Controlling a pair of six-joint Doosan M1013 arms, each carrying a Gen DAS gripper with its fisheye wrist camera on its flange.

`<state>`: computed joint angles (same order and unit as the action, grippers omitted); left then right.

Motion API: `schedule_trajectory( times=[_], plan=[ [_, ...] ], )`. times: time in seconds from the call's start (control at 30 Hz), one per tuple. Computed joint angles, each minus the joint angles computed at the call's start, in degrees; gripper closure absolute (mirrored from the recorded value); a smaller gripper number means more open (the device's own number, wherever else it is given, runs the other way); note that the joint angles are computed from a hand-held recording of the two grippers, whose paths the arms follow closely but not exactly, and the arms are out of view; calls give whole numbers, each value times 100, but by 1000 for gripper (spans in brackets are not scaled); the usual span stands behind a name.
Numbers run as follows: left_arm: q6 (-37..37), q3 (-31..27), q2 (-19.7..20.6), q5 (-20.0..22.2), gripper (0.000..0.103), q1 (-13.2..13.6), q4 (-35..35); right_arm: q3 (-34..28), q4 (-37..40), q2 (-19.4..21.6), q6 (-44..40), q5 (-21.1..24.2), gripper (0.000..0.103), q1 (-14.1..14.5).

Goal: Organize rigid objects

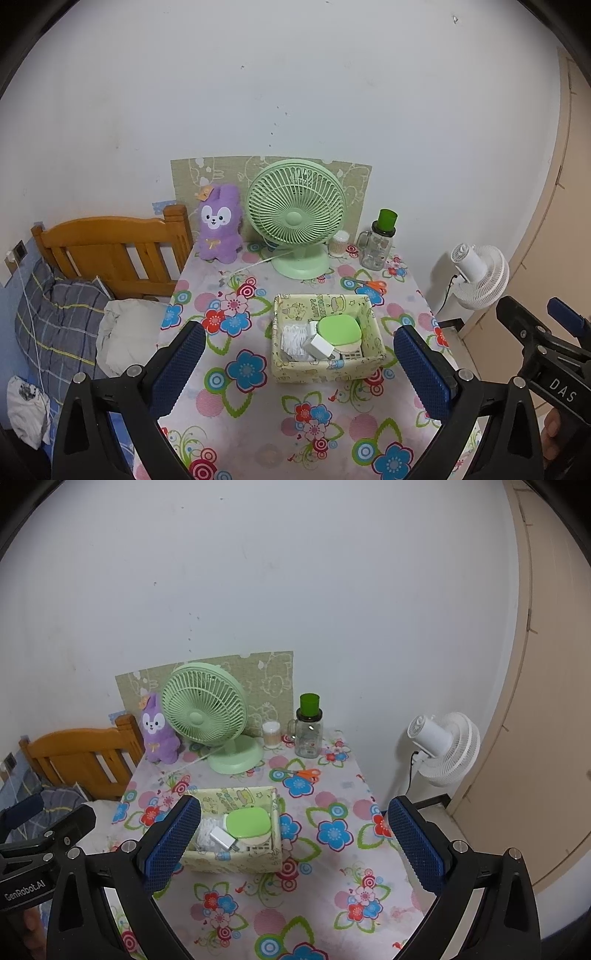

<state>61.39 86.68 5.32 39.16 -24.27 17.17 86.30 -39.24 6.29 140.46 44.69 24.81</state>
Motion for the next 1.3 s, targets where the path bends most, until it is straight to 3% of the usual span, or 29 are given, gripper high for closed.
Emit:
schedule_trajectory(
  times=[0.97,1.17,1.3],
  plan=[
    [187,-38,13,74,0,8,38,-53,-56,37,-3,24,0,65],
    [39,-11,17,59,0,-41,353,-102,-131,86,41,113,0,80],
    [209,-30,39,32,0,18,109,-125,-182,110,70,150,0,87]
  ],
)
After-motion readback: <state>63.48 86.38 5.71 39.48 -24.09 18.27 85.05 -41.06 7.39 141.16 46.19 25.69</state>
